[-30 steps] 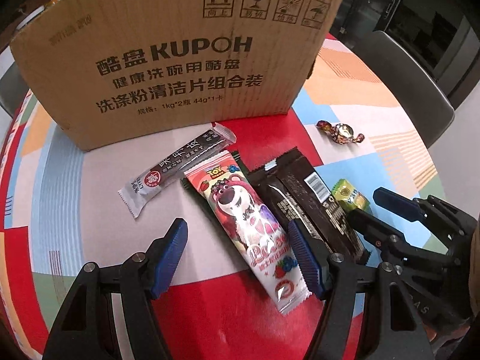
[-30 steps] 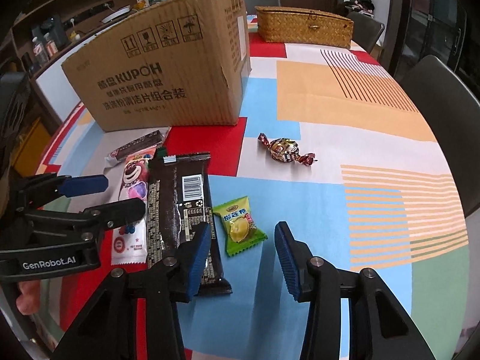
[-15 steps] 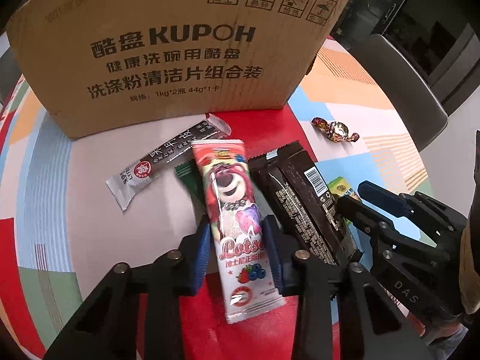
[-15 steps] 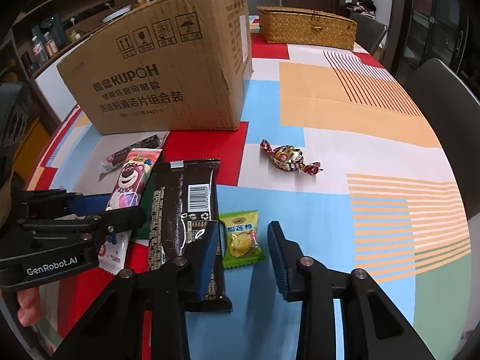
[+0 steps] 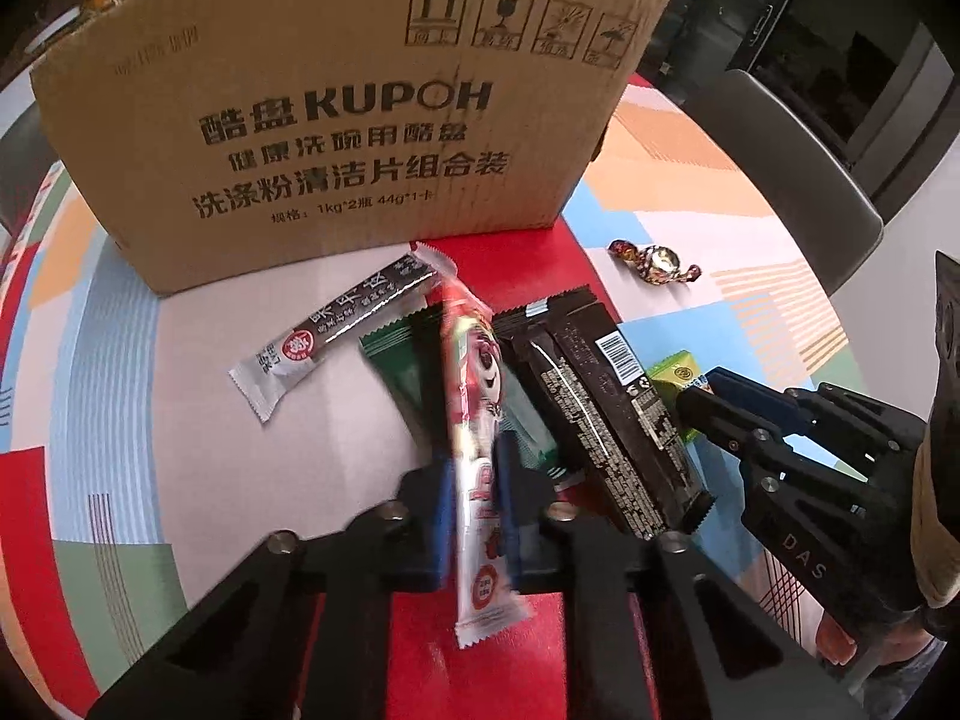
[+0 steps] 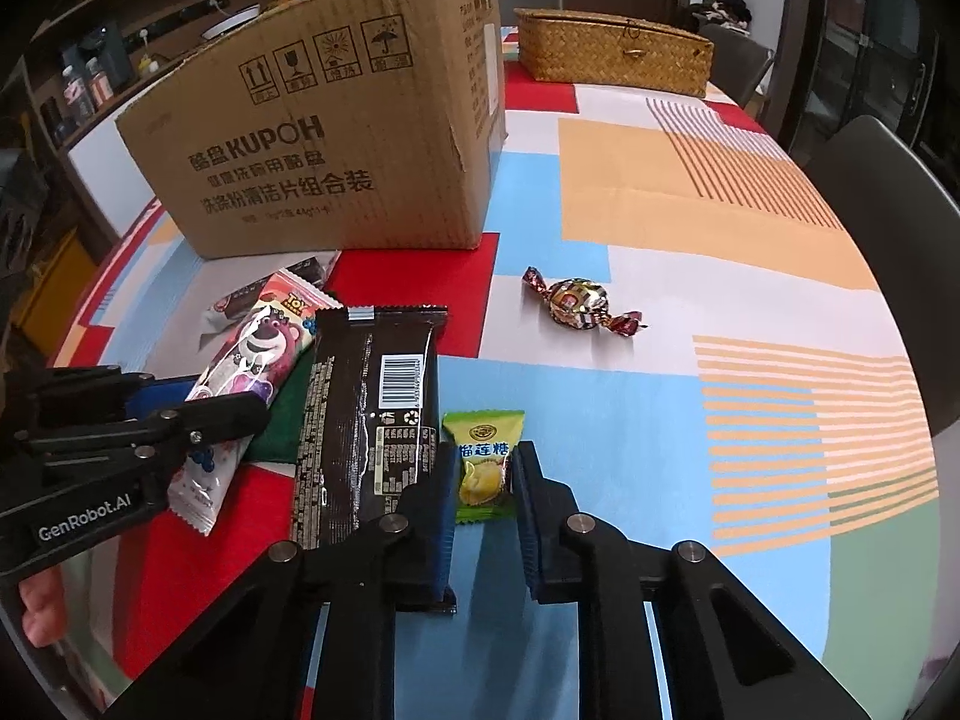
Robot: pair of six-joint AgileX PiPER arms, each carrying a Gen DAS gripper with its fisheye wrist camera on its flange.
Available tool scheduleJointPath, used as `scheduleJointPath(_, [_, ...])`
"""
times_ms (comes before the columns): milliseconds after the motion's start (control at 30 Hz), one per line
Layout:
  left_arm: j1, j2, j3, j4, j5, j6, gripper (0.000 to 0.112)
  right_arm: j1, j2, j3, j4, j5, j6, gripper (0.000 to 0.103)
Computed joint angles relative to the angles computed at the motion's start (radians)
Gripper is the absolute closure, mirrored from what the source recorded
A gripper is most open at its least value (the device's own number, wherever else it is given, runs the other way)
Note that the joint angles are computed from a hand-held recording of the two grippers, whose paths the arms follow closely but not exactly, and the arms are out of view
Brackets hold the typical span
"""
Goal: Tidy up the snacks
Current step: 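Grasp the pink Lotso candy bar with the left tool while the right tool grasps the green candy packet, then lift both held items and carry them over the cardboard box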
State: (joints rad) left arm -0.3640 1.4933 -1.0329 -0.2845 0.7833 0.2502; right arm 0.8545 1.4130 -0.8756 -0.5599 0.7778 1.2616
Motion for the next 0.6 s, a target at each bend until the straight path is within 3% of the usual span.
scheduleJointPath(300, [0.039,-0.020,0.031,-0.093,0.000,0.103,0.103,0.076,-0.029,-0.035,-0.068,0.097,0.093,0.084])
scheduleJointPath(600, [0.076,-0.089,0.033,-0.146,0.026,0.151,0.103,0.111,-0.040,-0.083,-0.094,0.116,0.107,0.084])
